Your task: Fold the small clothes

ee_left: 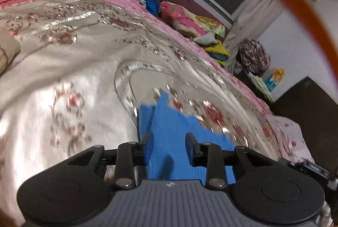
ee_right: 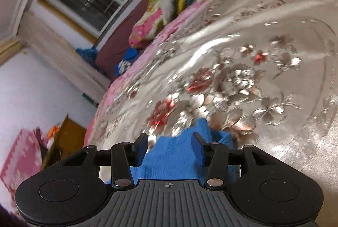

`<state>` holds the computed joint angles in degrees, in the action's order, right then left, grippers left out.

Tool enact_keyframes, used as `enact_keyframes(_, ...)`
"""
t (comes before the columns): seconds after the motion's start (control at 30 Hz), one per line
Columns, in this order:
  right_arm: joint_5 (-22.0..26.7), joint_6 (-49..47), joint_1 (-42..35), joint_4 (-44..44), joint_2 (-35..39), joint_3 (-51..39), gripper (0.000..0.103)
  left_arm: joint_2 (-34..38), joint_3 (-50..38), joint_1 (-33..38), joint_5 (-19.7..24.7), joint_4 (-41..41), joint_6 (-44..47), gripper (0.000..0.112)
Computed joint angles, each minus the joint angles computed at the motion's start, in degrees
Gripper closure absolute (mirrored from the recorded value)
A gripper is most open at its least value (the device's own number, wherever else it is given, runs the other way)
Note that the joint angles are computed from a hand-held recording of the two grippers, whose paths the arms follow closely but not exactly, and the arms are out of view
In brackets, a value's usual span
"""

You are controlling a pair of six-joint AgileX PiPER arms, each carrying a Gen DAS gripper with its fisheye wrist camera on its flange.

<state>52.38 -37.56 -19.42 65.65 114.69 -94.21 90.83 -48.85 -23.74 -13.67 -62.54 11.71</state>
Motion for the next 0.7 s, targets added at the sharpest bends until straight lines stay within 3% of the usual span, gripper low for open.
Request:
enact_keyframes(0.13,-2.6,-5.9,2.5,-3.6,-3.7,5.8,0.057,0.0,1.4,-5.5,-3.8,-14.6,14.0,0.075)
enact_keyframes(0.23,-6.8,-6.4,4.4,-8.1,-4.8,9.5,0.064,1.2,1.3,-7.6,-5.0,-25.0,23.7,0.075)
enact_keyframes(0.4,-9.5,-5.5,5.3,-11.2,-6.6,11.3,0.067,-0.1,4.7,-9.6,-7.1,-19.2,14.5,0.075)
enact_keyframes(0.6,-11.6,-11.3,6.0,-9.2,-12.3,16.8,0.065,-1.3,5.6,-11.7,-9.8,-22.2,18.6,0.075)
enact_keyframes(0.7,-12.7,-3.9,7.5,-17.9,-11.2,16.1,0.067,-1.5,7.0,-11.4,-8.9,-19.2,15.1,0.075)
